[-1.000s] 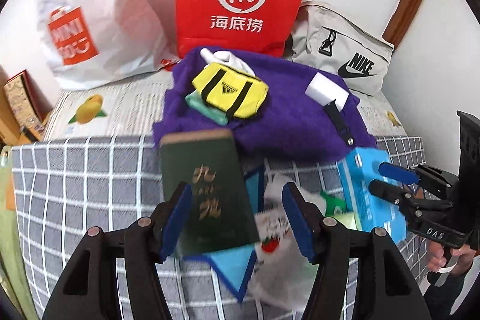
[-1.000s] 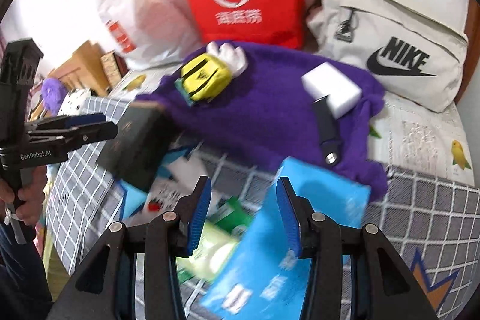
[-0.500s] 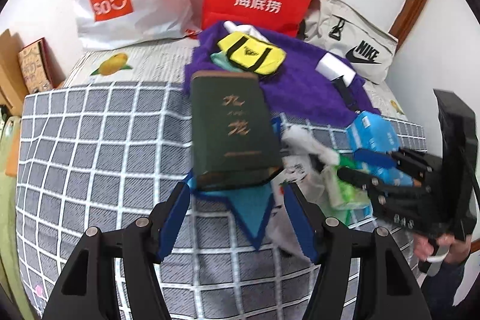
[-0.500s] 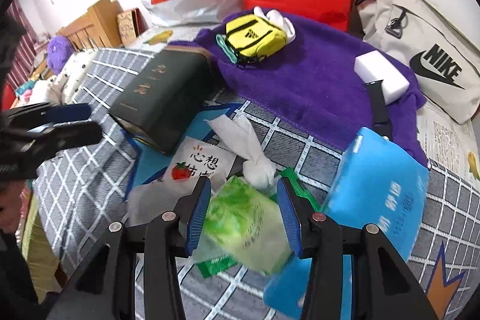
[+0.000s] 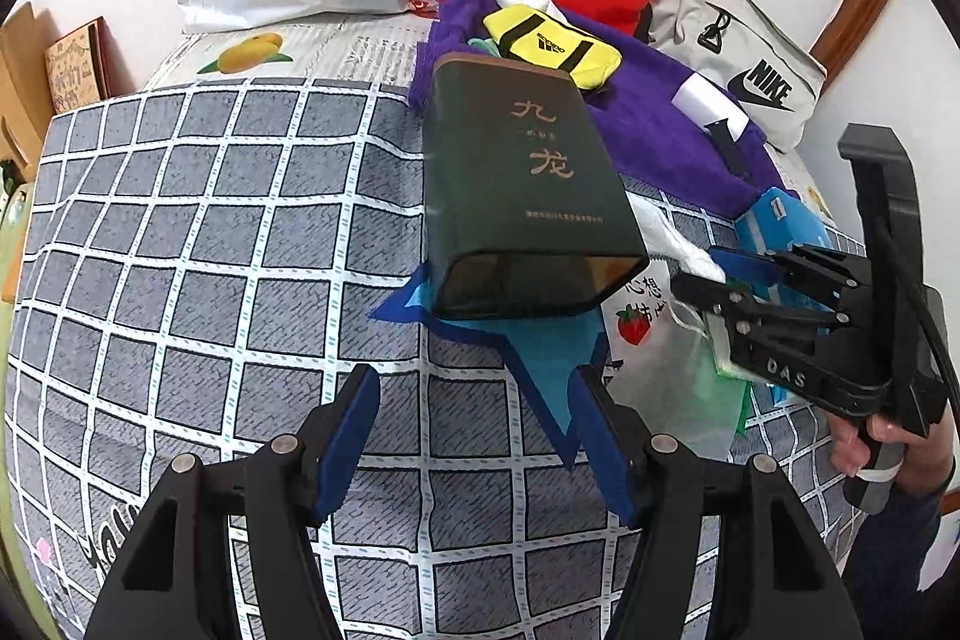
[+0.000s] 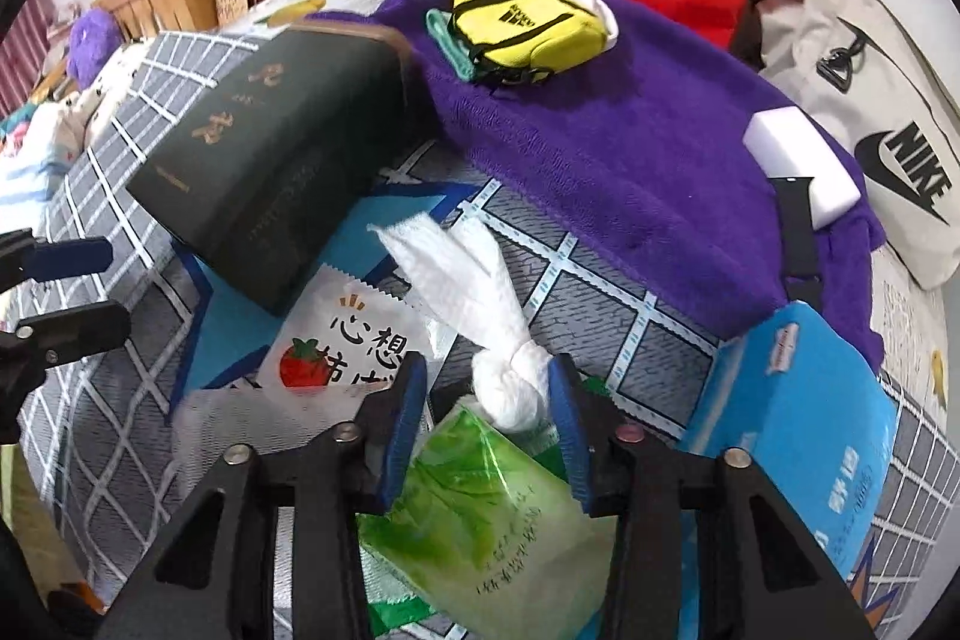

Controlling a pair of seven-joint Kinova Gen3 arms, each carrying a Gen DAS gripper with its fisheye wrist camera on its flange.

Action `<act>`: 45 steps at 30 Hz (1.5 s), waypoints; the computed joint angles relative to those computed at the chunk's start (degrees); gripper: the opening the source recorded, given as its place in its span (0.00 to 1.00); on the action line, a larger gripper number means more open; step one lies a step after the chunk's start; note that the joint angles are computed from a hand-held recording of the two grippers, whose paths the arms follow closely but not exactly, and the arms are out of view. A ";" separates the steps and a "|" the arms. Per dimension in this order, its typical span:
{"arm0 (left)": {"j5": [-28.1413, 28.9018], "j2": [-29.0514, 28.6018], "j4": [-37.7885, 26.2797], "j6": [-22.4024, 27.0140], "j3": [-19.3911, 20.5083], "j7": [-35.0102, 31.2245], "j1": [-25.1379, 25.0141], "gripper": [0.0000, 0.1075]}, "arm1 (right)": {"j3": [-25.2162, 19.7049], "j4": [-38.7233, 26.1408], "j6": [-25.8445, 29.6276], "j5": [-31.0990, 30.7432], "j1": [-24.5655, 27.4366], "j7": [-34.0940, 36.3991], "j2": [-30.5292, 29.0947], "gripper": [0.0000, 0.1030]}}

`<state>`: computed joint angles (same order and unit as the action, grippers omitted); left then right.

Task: Organize soft objects
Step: 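Lower the right gripper onto the white crumpled tissue and grasp it, then lift the white tissue with the right gripper and hold it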

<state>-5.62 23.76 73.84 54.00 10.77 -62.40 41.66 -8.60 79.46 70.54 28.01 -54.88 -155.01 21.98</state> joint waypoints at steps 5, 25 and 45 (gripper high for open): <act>0.36 -0.12 0.48 -0.40 -0.05 -0.02 -0.42 0.59 | 0.06 1.98 -2.51 0.18 0.64 -1.88 -1.73 0.20; 4.62 3.58 -6.51 -1.59 3.93 -11.82 3.22 0.64 | -6.96 9.98 6.42 11.57 -3.56 -20.00 -13.62 0.20; 7.80 16.50 -24.70 7.22 3.30 -34.79 7.80 0.76 | -16.88 20.67 13.37 10.05 1.15 -36.69 -23.15 0.20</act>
<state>2.18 40.27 49.14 61.22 14.07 -97.20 49.46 -25.48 100.13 83.91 38.06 -53.73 -191.70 -1.17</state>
